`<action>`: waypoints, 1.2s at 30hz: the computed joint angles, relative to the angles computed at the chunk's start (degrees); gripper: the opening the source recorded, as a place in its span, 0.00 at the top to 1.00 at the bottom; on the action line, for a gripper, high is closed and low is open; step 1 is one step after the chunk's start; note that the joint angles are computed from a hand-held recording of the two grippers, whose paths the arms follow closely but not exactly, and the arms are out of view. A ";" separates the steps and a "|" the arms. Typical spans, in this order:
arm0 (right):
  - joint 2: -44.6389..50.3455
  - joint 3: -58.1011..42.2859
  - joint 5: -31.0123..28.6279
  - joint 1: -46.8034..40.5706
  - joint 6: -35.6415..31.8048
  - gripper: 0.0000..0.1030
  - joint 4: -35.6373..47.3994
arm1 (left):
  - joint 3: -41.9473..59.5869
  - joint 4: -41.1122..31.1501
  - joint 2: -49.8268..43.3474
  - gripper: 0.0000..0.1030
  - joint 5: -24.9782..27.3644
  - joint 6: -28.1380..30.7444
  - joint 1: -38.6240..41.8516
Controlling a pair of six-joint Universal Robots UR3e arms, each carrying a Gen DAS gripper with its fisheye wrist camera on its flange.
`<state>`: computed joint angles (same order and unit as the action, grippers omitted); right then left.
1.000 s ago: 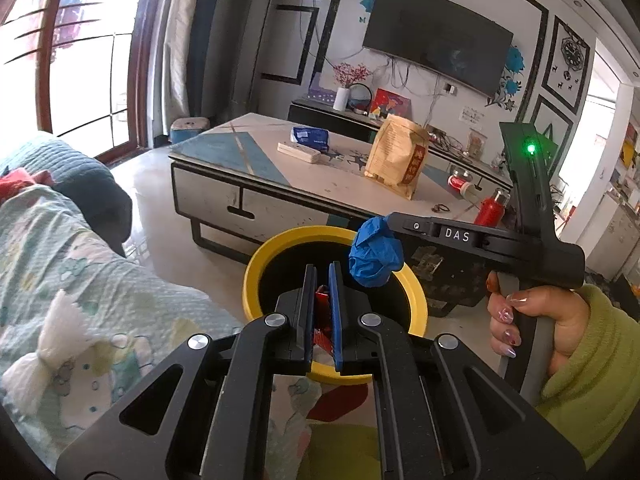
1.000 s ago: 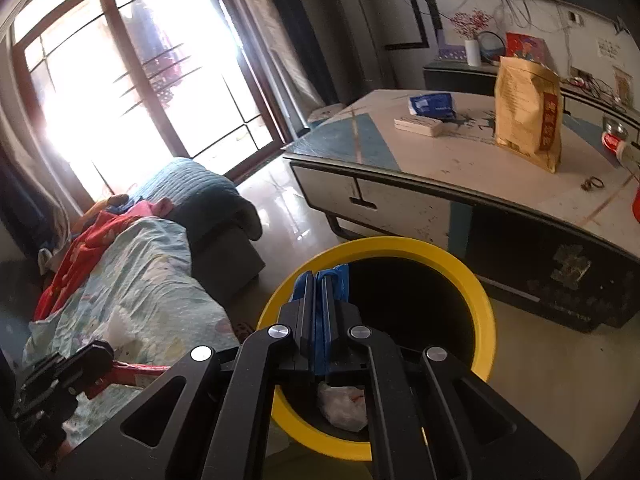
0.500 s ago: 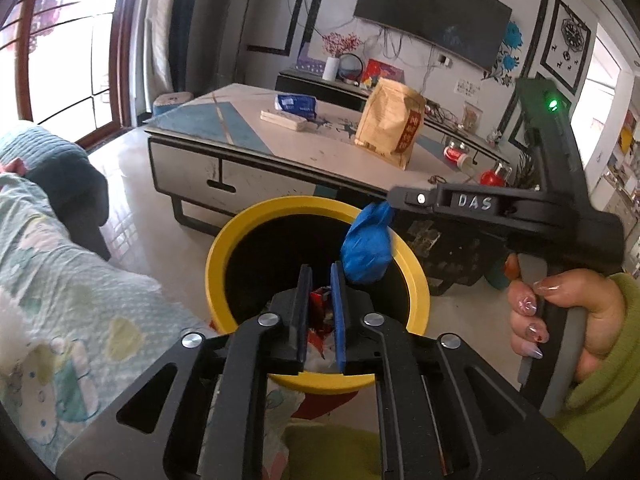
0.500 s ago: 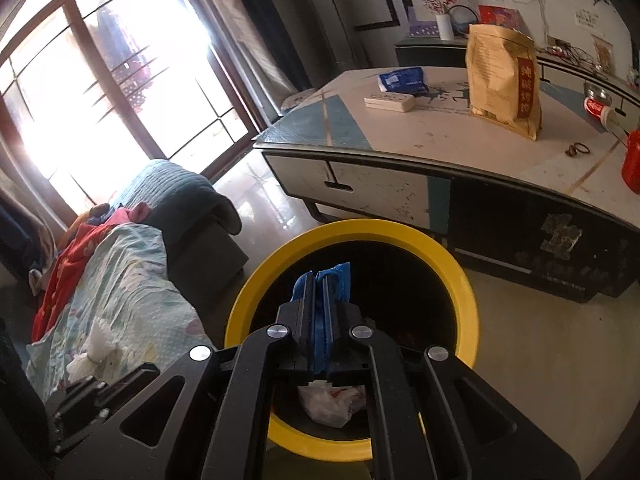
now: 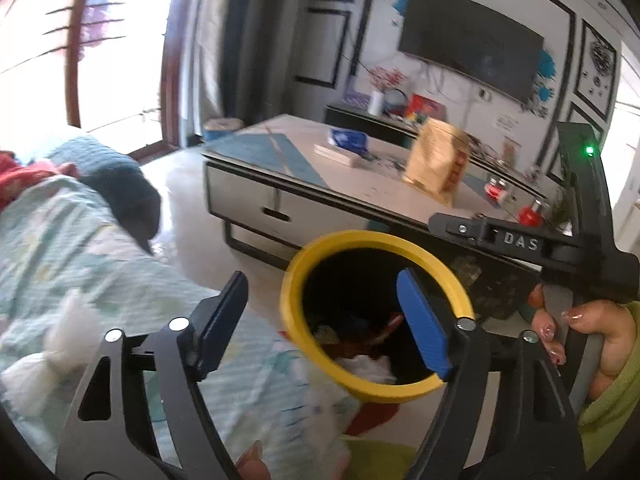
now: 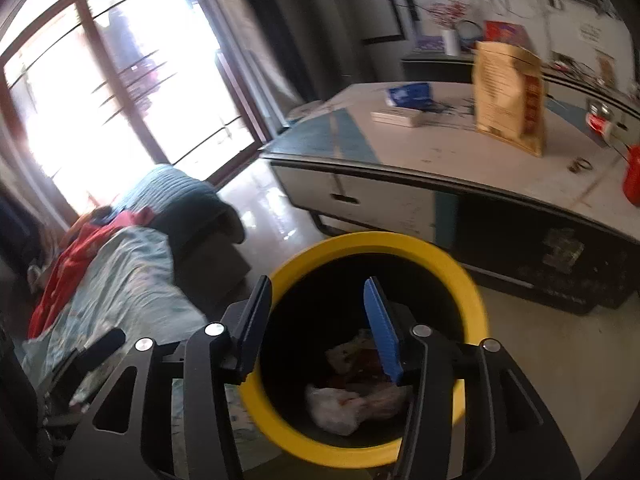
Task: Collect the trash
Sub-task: 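Open both grippers to drop the wrapper and glove into the bin, then move both grippers back to the bed over the snack wrapper and fork bundle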
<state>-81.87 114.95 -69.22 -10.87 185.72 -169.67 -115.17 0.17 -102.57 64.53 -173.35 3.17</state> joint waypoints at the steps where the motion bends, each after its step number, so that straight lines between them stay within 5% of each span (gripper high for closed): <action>1: 0.37 -0.74 -0.12 1.13 0.02 0.52 -0.10 | -1.57 0.66 1.46 0.29 0.20 0.28 0.97; 13: 7.42 -13.35 -0.99 15.17 0.73 0.46 6.16 | -16.52 0.57 18.84 0.11 -0.63 2.42 18.30; 27: 24.69 -39.08 -4.33 31.55 3.65 0.42 16.20 | -27.91 -14.08 39.02 0.11 -10.22 10.68 46.40; 36: 39.22 -60.34 -5.35 36.12 3.22 0.42 27.04 | -28.27 -22.03 38.78 0.11 -8.79 14.71 56.83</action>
<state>-42.65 54.61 -74.57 25.24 188.93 -142.63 -143.43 -21.86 -63.80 55.73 -158.63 60.01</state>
